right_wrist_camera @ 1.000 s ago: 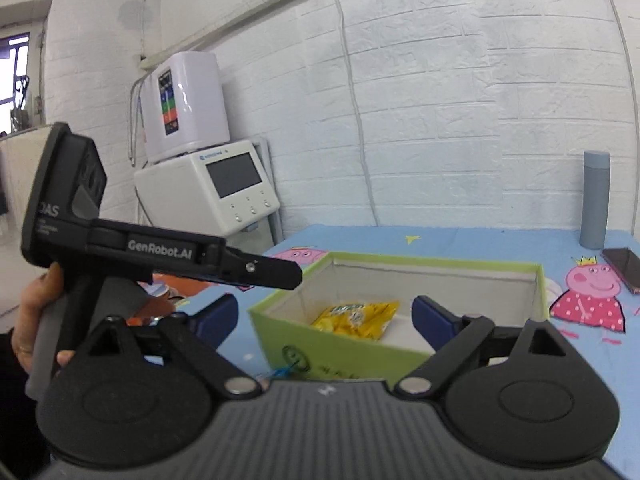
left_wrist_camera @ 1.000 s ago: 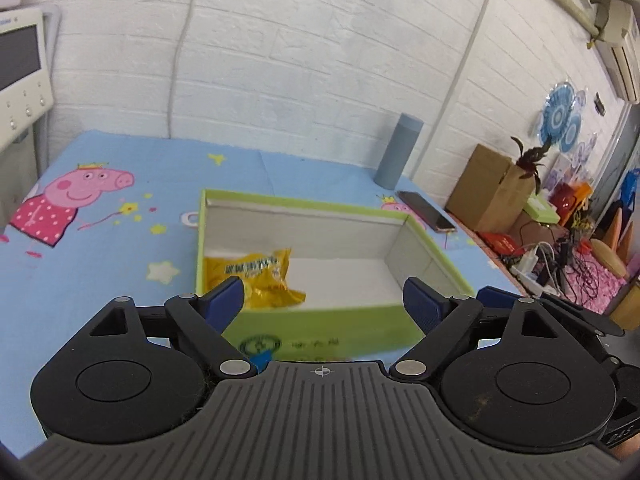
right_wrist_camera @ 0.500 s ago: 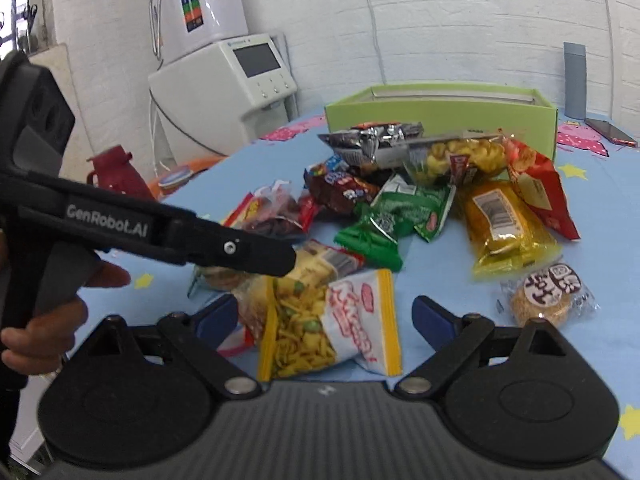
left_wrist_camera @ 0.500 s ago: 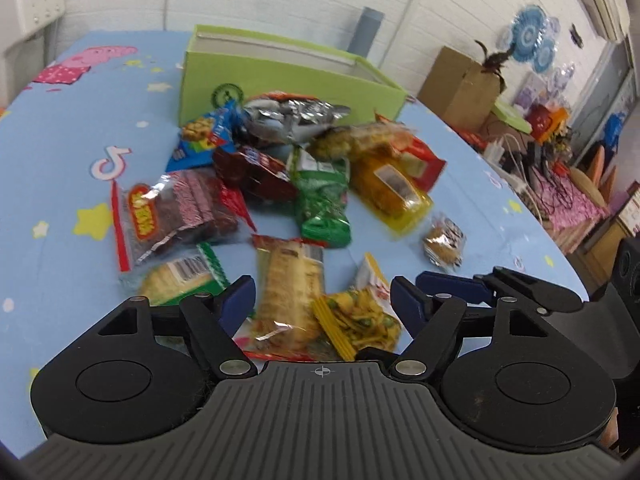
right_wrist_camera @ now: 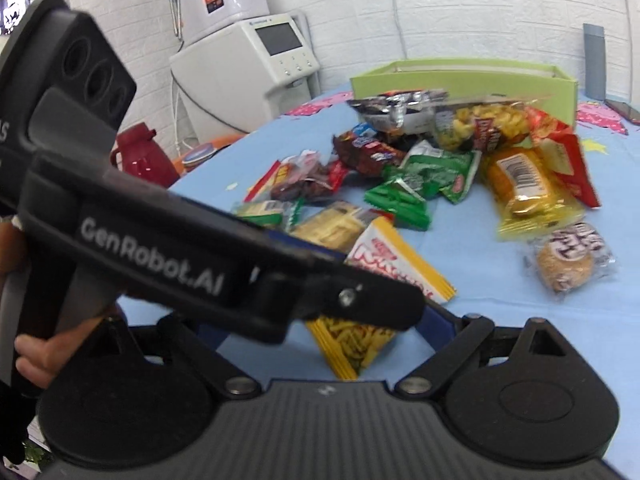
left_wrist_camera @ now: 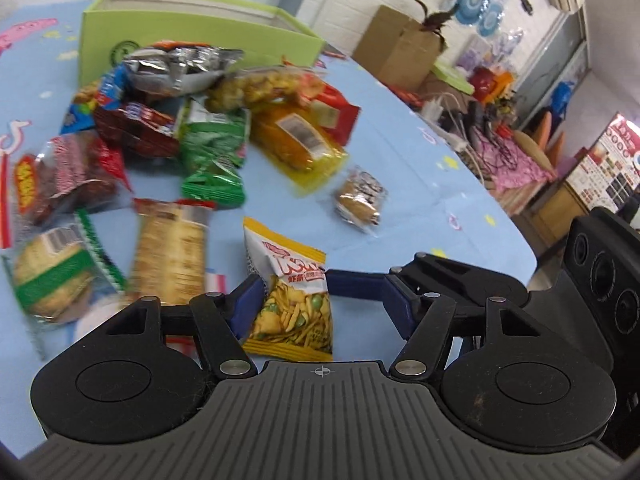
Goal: Organize snacks
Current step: 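Grasp the yellow-and-white chip bag with the left gripper, then carry the chip bag over the green box and open the left gripper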
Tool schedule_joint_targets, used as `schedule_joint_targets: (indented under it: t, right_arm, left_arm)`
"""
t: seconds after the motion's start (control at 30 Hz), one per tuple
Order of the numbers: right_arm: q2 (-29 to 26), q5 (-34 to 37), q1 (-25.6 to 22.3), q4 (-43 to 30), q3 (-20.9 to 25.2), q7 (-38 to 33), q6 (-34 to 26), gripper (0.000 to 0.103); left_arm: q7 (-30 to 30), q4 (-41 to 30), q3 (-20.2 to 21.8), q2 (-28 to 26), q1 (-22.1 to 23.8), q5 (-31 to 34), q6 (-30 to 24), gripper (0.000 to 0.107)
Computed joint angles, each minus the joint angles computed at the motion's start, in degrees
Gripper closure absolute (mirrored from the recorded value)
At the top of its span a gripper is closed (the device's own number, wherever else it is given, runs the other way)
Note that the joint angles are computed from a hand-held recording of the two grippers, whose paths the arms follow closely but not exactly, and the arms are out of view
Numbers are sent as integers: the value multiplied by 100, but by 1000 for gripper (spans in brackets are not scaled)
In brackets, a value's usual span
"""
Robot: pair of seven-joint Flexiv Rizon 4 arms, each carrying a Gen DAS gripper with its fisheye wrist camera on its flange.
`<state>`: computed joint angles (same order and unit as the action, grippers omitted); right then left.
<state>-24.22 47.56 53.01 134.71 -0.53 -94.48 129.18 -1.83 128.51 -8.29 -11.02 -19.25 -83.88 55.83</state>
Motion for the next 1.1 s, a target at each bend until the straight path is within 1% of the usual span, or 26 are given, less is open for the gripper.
schedule_joint_targets:
  t: [0.07, 0.1, 0.17, 0.23, 0.27, 0.3, 0.33, 0.37, 0.4, 0.43, 0.47, 0.53, 0.6, 0.67, 0.73, 0.77, 0.8, 0.87, 0.9, 0.97, 1.03, 1.07, 1.1]
  right_arm:
    - [121, 375, 251, 23, -236, -234, -103, 10]
    - [152, 527, 331, 17, -309, -333, -126, 10]
    - [118, 663, 319, -22, -284, -389, -63, 10]
    - [-12, 545, 95, -47, -64, -236, 55, 10]
    - [-99, 470, 28, -71, -3, -207, 105, 10]
    - [-247, 502, 96, -125, -38, -291, 264, 12]
    - [-344, 700, 287, -236, -211, -545, 287, 19]
    - [-391, 902, 381, -348, -293, -843, 287, 32]
    - [-385, 799, 315, -340, -243, -829, 297, 35]
    - [-296, 728, 173, -335, -157, -798, 201, 35]
    - [-260, 570, 11, -308, -50, -717, 258, 35]
    - [-148, 489, -66, -334, -106, -883, 373, 35]
    - [43, 463, -147, -454, -237, -1231, 395, 35]
    - [180, 318, -342, -665, -352, -1617, 359, 34]
    - [237, 180, -507, -1012, -573, -2117, 223, 33]
    - [233, 135, -581, -1243, -717, -2382, 73, 33]
    - [216, -7, -752, -1453, -796, -2526, -131, 33]
    - [109, -355, -1099, -1886, -950, -2588, -608, 32]
    - [8, -613, -1295, -2098, -1009, -2483, -852, 32]
    - [-217, -1158, -1741, -2467, -970, -2140, -1265, 30]
    - [-476, -1716, -2346, -2842, -660, -1780, -1568, 27]
    - [-596, -1923, -2565, -3002, -556, -1639, -1697, 25]
    - [-685, -2053, -2690, -3131, -524, -1505, -1816, 23]
  left_arm:
    - [134, 3, -52, 8, -119, -177, 314, 54]
    - [197, -13, -62, 2, -163, -268, 455, 52]
    - [66, -73, -34, -47, -142, -175, 452, 50]
    - [-227, -102, 0, -113, -63, 139, 331, 52]
    - [-333, -99, 6, -145, -27, 276, 294, 57]
    - [-448, -90, 15, -188, 23, 427, 226, 63]
    - [-271, -53, -26, -171, 32, 229, 251, 69]
    - [-348, -57, -16, -176, 63, 316, 199, 88]
    - [-497, -92, -11, -183, 97, 383, 151, 89]
    - [-555, -139, -24, -178, 122, 337, 123, 89]
    - [-516, -197, -39, -163, 153, 227, 55, 89]
    - [-372, -376, -62, -130, 195, -4, -88, 89]
    - [-285, -690, -91, -176, 221, -202, -192, 89]
    - [-244, -1136, -144, -320, 223, -325, -150, 88]
    - [-141, -1723, -244, -615, 206, -454, 41, 87]
    - [-175, -2059, -296, -814, 192, -390, 194, 86]
    - [-251, -2415, -355, -1043, 185, -288, 367, 86]
    - [-531, -3103, -477, -1532, 214, 104, 637, 85]
    - [-781, -3478, -535, -1815, 241, 382, 749, 85]
    - [-1382, -4162, -574, -2355, 311, 1020, 756, 84]
    - [-1935, -4803, -540, -2852, 323, 1610, 769, 76]
    - [-2267, -5089, -482, -3059, 330, 1898, 729, 62]
    - [-2474, -5277, -479, -3194, 356, 2053, 744, 56]
